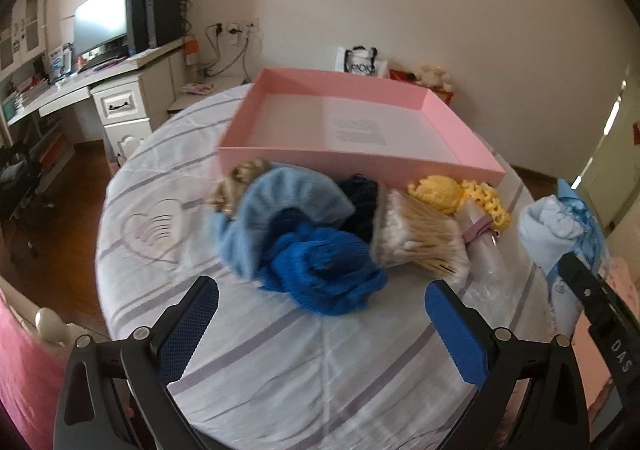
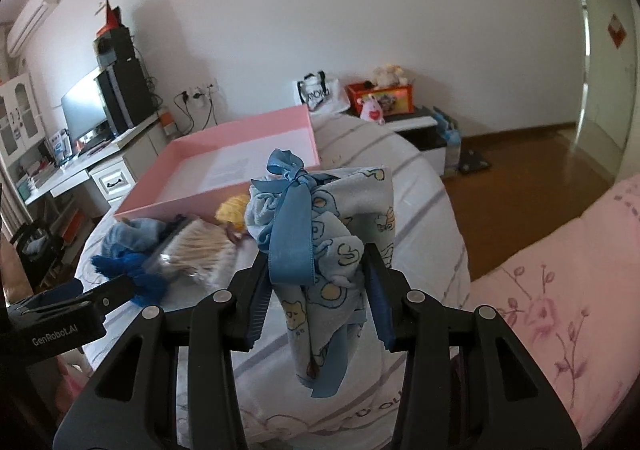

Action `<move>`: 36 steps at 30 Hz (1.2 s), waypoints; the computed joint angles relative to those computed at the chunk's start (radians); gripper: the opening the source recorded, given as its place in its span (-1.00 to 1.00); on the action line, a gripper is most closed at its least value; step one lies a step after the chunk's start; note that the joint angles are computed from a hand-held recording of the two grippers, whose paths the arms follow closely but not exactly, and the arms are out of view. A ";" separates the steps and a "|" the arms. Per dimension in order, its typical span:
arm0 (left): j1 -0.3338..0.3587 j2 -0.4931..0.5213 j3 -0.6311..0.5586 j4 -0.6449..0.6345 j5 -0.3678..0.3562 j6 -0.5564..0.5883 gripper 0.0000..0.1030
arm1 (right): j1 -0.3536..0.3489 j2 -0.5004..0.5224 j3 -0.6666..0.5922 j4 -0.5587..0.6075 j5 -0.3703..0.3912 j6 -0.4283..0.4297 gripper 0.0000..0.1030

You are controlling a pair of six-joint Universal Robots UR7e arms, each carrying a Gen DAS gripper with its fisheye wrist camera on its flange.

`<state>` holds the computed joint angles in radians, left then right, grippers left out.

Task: Organize soft objects
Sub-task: 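Grasp the blue knit hat with the left gripper while the right gripper lifts the cloth, then lift the blue knit hat with the left gripper while the right carries the cloth toward the tray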

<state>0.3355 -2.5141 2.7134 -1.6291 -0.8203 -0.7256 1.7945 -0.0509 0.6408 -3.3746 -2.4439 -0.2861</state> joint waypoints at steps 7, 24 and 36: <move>0.166 0.330 0.058 -0.440 0.030 0.181 0.74 | -0.037 -0.046 0.078 0.030 0.043 0.068 -0.20; 0.196 0.254 0.058 -0.386 0.041 0.199 -0.14 | -0.026 -0.019 0.035 0.029 0.008 0.048 -0.19; -0.063 -0.112 -0.026 0.228 0.037 -0.079 -0.14 | 0.015 -0.004 0.022 -0.028 -0.016 -0.014 -0.19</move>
<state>0.2729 -2.6262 2.6874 -1.4006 -0.7835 -0.8042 1.8095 -0.0544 0.6626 -3.4022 -2.4600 -0.3005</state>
